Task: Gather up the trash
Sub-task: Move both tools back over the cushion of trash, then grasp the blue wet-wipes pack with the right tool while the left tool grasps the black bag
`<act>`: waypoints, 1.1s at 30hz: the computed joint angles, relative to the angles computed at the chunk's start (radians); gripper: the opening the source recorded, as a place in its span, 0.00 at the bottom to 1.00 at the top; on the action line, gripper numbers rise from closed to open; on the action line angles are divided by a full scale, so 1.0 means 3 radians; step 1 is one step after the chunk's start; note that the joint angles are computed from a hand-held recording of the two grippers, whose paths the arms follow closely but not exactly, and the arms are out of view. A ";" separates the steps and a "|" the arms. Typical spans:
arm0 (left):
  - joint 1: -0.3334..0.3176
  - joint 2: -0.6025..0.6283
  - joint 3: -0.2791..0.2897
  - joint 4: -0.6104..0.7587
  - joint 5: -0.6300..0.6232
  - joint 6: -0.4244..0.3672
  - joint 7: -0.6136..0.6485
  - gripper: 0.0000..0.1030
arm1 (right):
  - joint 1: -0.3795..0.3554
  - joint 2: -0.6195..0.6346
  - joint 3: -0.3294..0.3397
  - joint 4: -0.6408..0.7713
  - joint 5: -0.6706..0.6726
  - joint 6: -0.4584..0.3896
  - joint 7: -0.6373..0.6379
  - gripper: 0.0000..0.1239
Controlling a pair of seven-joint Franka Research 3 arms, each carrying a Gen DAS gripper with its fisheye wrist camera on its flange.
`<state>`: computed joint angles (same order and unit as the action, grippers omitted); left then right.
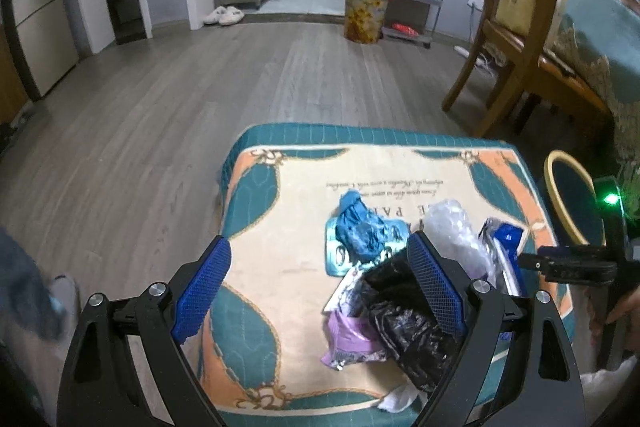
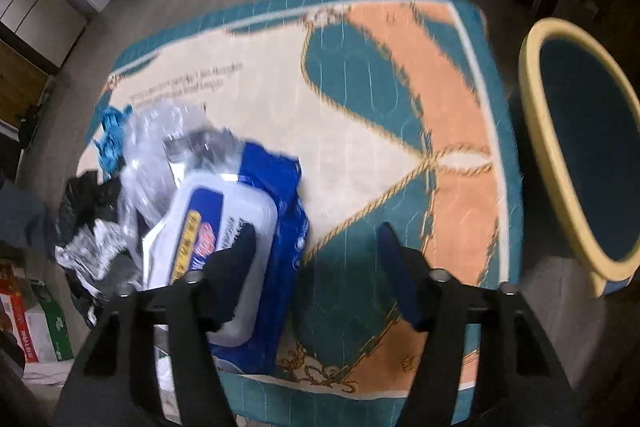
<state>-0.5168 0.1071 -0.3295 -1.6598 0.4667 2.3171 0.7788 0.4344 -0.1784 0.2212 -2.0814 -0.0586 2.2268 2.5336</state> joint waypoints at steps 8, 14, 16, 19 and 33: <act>-0.0056 0.0154 -0.0059 0.0095 -0.0334 0.0142 0.0109 0.87 | 0.0032 -0.0025 -0.0045 -0.0197 0.0339 0.0229 -0.0125 0.23; -0.0225 0.0426 -0.0087 0.0399 -0.0373 -0.0099 0.0280 0.81 | -0.0022 -0.0149 -0.0023 -0.0325 0.0317 0.0442 -0.0098 0.03; -0.0250 0.0532 -0.0090 0.0493 -0.0494 -0.0201 0.0316 0.73 | -0.0040 -0.0211 -0.0016 -0.0360 0.0292 0.0498 -0.0111 0.02; -0.0300 0.0653 -0.0073 0.0603 -0.0570 -0.0337 0.0323 0.57 | -0.0065 -0.0284 0.0003 -0.0400 0.0275 0.0522 -0.0129 0.02; -0.0368 0.0513 -0.0021 0.0513 -0.0404 -0.0253 0.0301 0.10 | -0.0225 -0.0670 0.0073 -0.0591 0.0257 0.0582 -0.0044 0.02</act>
